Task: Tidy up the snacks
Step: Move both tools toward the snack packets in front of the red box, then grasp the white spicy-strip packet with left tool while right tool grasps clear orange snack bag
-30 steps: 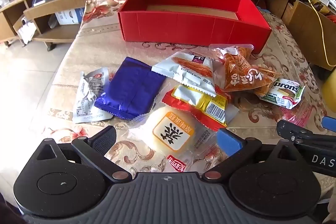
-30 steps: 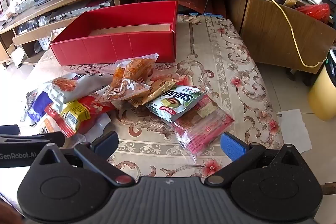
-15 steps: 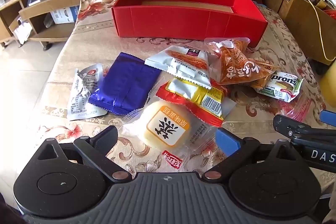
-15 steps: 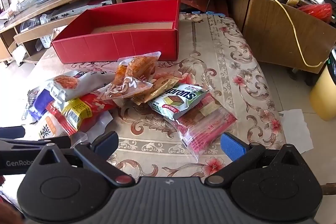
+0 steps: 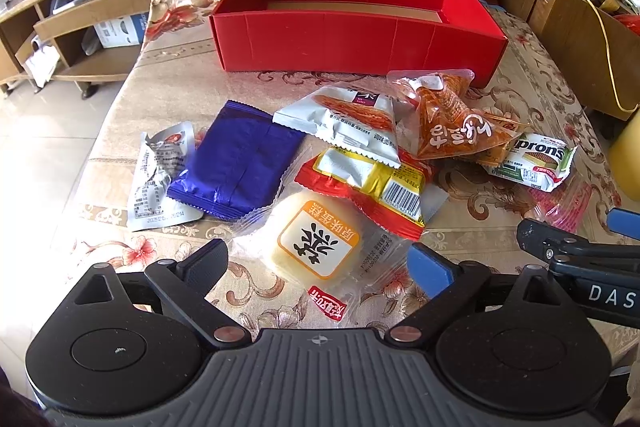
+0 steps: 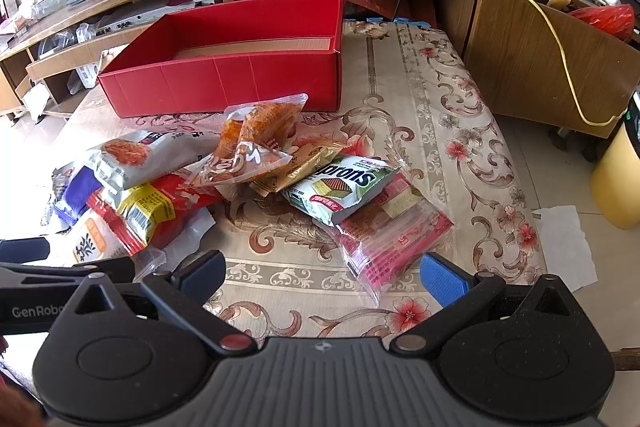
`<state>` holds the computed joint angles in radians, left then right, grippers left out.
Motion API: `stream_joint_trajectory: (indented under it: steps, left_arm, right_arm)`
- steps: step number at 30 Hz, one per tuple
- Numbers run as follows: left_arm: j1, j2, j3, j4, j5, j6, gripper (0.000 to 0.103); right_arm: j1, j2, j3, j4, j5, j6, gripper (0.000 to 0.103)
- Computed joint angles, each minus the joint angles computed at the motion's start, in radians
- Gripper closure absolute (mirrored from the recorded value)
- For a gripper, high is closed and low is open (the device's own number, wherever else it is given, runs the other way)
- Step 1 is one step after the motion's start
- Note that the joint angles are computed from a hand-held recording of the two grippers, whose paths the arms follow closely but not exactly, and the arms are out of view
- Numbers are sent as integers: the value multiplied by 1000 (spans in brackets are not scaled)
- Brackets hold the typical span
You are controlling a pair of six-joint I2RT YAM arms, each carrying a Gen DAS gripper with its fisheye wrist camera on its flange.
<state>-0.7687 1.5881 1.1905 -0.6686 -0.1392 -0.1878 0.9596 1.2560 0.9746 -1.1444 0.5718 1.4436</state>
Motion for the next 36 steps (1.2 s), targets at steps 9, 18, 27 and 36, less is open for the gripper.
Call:
stream_joint_trajectory:
  steps: [9,18,27,36]
  left_arm:
    - [-1,-3,-3,3,-3,4,6]
    - [1,-1,5,0,-1,8,8]
    - [16,-12,3,27,7,14,9]
    - [19,1,20,37,-4,16,11]
  right_arm:
    - [0,3,4,1,1,-3,2]
    - [-3,4,10,12,3,-28,4]
    - [-45,-15,17,53,-5,-98,7]
    - [-81,-11,34,78,-19,-144,11]
